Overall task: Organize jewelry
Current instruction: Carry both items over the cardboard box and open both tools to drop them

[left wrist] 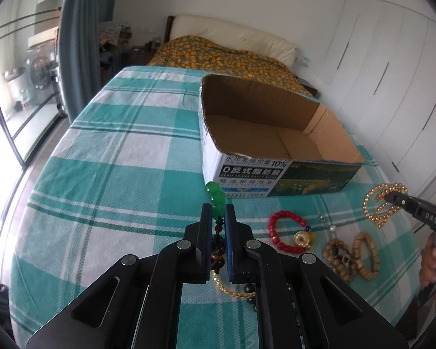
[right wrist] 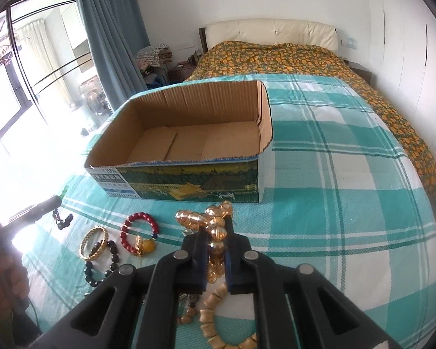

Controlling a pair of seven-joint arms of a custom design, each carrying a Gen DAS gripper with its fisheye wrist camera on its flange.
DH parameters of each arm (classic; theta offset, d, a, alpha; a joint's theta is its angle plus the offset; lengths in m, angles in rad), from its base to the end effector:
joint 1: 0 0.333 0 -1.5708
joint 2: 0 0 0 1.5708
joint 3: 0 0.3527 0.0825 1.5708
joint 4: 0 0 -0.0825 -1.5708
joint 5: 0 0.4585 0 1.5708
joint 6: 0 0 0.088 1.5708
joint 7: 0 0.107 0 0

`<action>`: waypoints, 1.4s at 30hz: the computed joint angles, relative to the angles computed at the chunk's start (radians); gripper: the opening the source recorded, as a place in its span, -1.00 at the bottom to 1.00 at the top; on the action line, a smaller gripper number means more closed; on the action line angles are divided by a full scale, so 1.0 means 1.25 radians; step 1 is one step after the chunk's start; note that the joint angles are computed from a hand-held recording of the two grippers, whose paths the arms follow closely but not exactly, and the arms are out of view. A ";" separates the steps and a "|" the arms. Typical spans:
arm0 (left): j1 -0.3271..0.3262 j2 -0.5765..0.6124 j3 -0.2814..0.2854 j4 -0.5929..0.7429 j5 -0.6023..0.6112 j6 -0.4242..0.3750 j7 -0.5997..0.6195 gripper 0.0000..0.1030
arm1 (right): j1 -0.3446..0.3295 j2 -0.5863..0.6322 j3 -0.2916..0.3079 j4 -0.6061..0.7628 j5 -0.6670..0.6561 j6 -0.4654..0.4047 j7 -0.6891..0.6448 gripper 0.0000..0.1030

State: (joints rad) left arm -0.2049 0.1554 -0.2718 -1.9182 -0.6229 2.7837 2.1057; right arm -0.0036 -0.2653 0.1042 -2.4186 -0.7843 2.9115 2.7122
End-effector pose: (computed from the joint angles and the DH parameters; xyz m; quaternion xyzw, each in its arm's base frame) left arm 0.6461 -0.2942 0.4916 -0.4749 0.7863 -0.3850 0.0889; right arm 0.5361 0.0996 0.4775 -0.5299 0.7434 -0.2828 0.2944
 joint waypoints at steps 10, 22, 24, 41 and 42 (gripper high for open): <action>-0.002 0.019 0.000 0.128 -0.004 -0.101 0.013 -0.89 | 0.053 -0.015 -0.050 0.063 0.163 0.009 -0.200 -0.85; -0.069 0.237 0.012 0.423 0.200 -0.183 -0.138 -0.88 | 0.082 0.181 -0.082 0.306 0.309 -0.066 -0.399 -0.85; -0.083 0.267 0.018 0.456 0.237 -0.192 -0.165 -0.88 | 0.086 0.214 -0.088 0.332 0.349 -0.081 -0.434 -0.84; -0.083 0.221 0.027 0.312 0.345 -0.090 -0.278 0.71 | 0.085 0.208 -0.113 0.255 0.188 -0.046 -0.210 0.19; -0.079 0.208 0.024 0.290 0.340 -0.080 -0.273 0.71 | 0.082 0.199 -0.110 0.243 0.154 -0.040 -0.181 0.19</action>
State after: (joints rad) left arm -0.3036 0.4148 -0.2418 -1.5556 -0.1983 2.6831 1.7646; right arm 0.0991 -0.0161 -0.0335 -2.1147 -0.5916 2.8614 2.4859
